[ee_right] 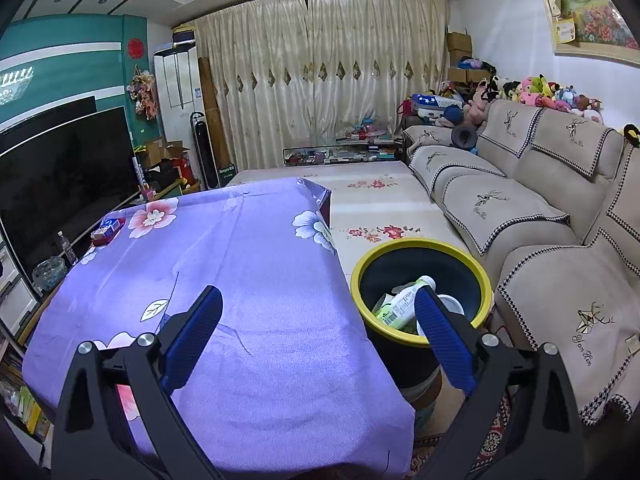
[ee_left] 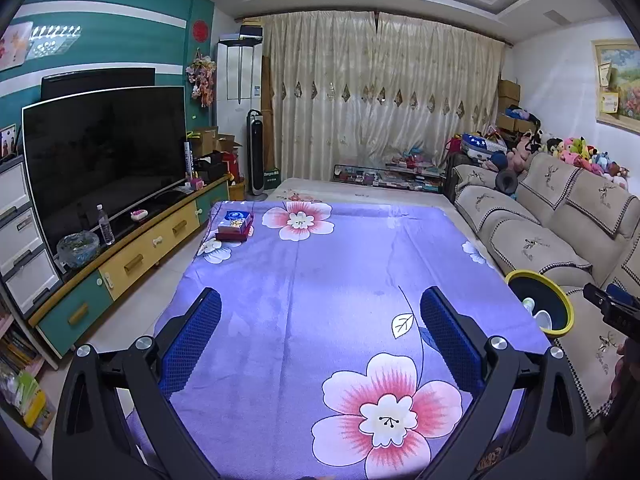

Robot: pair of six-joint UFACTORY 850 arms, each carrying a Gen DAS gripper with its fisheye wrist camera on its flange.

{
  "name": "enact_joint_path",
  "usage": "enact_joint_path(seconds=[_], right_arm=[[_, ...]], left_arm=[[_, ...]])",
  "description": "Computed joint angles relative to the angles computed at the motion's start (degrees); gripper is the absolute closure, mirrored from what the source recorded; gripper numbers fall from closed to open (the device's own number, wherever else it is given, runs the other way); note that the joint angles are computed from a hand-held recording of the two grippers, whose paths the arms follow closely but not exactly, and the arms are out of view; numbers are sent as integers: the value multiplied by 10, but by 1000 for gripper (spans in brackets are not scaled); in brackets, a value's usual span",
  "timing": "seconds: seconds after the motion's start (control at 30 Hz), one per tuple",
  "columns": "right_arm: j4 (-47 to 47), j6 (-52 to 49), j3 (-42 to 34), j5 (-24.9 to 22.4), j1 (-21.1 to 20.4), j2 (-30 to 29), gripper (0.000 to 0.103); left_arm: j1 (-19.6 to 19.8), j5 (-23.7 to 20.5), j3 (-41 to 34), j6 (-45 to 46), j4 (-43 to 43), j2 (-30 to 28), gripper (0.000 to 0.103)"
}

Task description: Collect trash

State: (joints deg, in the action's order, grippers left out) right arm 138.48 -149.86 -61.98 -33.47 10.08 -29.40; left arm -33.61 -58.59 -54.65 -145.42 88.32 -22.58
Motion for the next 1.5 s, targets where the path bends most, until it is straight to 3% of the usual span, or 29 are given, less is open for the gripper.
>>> enact_joint_path(seconds=[1.5], right_arm=[[-15,20,-10,1,0,-10,11]], left_arm=[[4,11,2,-6,16,-8,5]])
